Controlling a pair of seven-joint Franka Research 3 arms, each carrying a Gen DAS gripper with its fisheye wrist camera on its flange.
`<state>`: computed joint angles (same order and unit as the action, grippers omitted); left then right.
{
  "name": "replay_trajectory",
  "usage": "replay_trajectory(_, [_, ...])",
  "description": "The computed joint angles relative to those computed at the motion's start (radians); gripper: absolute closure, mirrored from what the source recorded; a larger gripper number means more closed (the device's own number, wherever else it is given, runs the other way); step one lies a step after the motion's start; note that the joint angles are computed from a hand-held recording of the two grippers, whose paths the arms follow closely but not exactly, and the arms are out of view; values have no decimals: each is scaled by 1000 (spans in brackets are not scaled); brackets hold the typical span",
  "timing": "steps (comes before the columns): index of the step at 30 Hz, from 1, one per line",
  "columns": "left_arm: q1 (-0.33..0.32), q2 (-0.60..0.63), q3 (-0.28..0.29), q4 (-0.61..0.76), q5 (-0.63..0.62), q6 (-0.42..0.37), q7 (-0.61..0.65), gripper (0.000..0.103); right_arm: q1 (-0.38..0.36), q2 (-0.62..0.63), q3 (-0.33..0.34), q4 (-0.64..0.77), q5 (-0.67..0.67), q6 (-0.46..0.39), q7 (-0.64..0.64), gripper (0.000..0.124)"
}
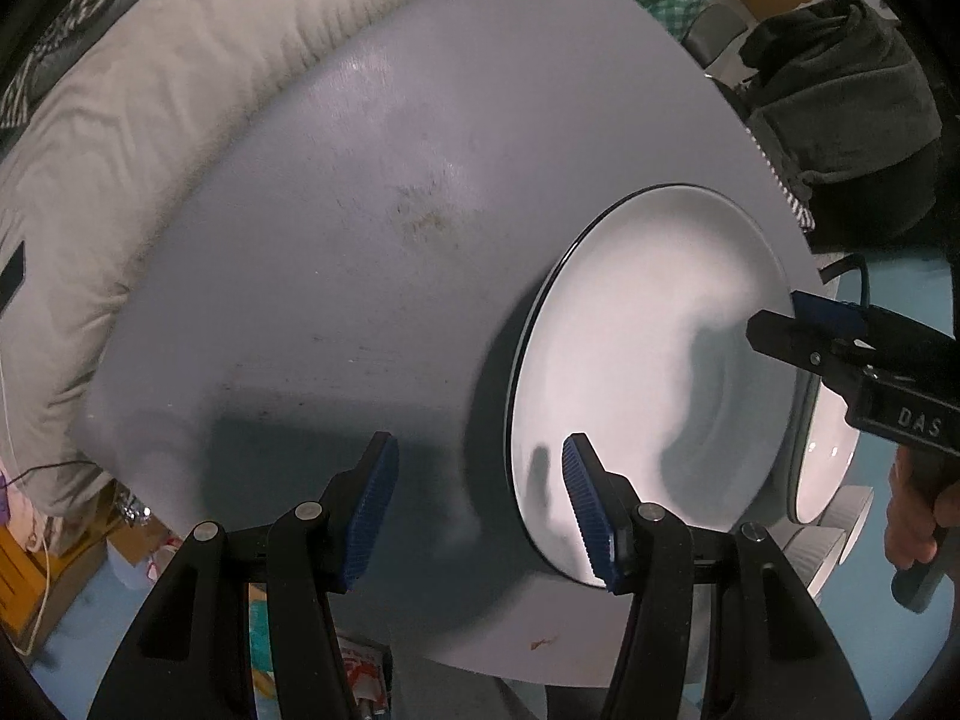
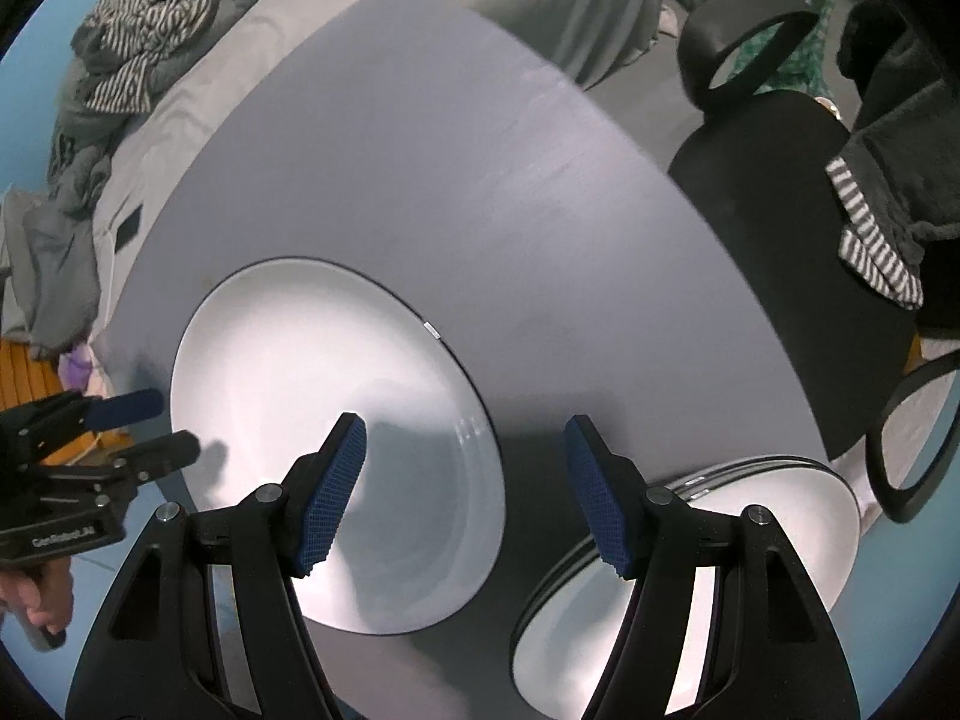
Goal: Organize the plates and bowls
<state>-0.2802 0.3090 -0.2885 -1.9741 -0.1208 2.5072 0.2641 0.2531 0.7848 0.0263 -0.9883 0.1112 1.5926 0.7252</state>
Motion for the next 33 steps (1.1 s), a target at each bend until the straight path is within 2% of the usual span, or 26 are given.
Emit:
replay_trajectory(5, [8,24,-7,7,-26,26,14,44,13,-8,-4,-25,-18,5,-1,56])
replay_trajectory(8, [5,40,-6,29,-14,23,24,44,14,3,-2,-8,-15,-20,9,56])
replay_trajectory(10, [10,47,-12,37,-20,32,46,44,13,20,-1,19,-14,-49,7,64])
replay_trajectory(15, [20,60,-27,47,-56,52,90,70,23,19,-9,10,-40,-44,-8,78])
replay_trajectory(19, [27,52,-38,19,-96,83,107,82,21,53,-13,66,-42,-72,5,92])
replay_trajectory(21, [24,46,-36,10,-100,92,101,84,20,65,-15,84,-47,-77,5,99])
replay_trajectory(24, [29,34,-45,-24,-129,140,107,86,14,93,-12,133,-36,-115,14,101])
replay_trajectory(26, [27,25,-43,-35,-131,141,97,86,12,106,-11,157,-32,-132,16,101])
replay_trajectory(30, [28,-5,-40,-68,-133,126,92,85,5,192,-8,308,-28,-258,8,105])
replay_trajectory(33, [39,-21,-52,-98,-163,147,136,87,4,131,-7,198,-22,-220,-12,106])
